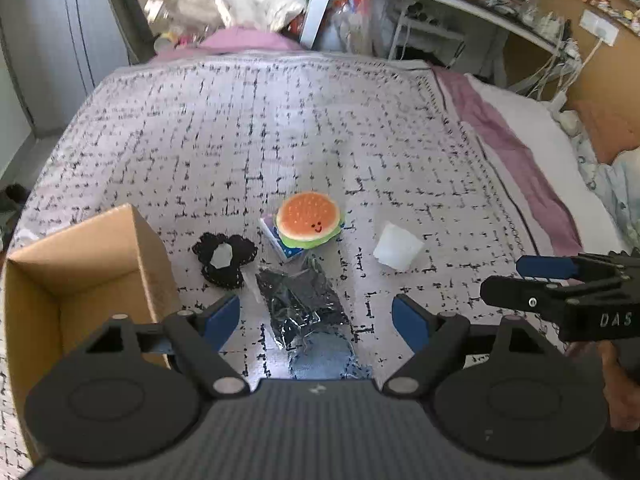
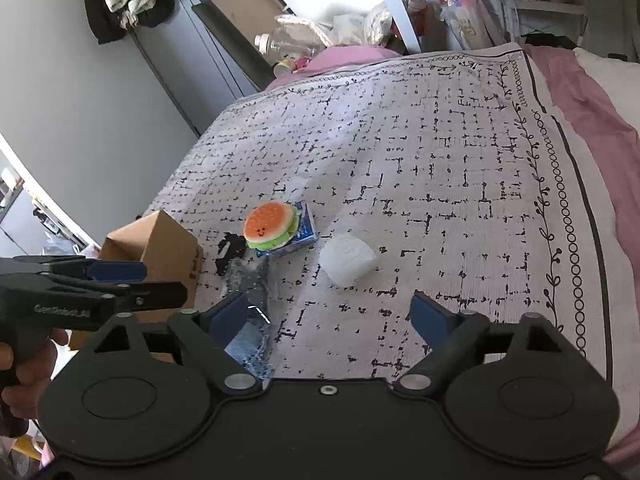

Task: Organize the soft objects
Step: 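Grasp the black mesh bag with the left tool while the right tool grasps the white tissue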

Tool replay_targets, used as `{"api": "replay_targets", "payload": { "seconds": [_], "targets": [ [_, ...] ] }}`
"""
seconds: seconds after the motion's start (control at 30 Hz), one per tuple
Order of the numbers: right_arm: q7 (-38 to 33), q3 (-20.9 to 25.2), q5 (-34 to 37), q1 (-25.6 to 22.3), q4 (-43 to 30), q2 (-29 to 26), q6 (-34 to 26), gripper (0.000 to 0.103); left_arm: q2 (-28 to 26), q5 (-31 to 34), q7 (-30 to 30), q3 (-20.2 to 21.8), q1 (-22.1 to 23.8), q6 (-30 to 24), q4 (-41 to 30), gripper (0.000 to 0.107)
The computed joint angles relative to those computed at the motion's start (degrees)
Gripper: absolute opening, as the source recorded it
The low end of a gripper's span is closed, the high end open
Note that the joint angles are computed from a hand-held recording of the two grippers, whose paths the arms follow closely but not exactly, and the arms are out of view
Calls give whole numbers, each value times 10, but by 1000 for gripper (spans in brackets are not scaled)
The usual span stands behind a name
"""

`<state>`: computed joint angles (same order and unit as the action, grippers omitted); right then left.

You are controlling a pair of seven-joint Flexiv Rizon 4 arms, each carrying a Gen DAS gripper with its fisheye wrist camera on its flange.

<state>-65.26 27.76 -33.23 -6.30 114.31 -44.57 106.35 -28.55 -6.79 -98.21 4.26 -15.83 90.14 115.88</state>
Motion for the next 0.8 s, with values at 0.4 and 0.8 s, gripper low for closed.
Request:
{"api": "replay_targets", "payload": {
  "seconds": [0.4,0.8],
  "targets": [
    [-43,-65,20,74,-50,-22,-18,76,-63,-16,-11,-11,14,-63,-70,82],
    [-116,-71,43,104,-103,-58,-49,69,-111,-13,-30,-11,23,-121,-127,82]
  ]
}}
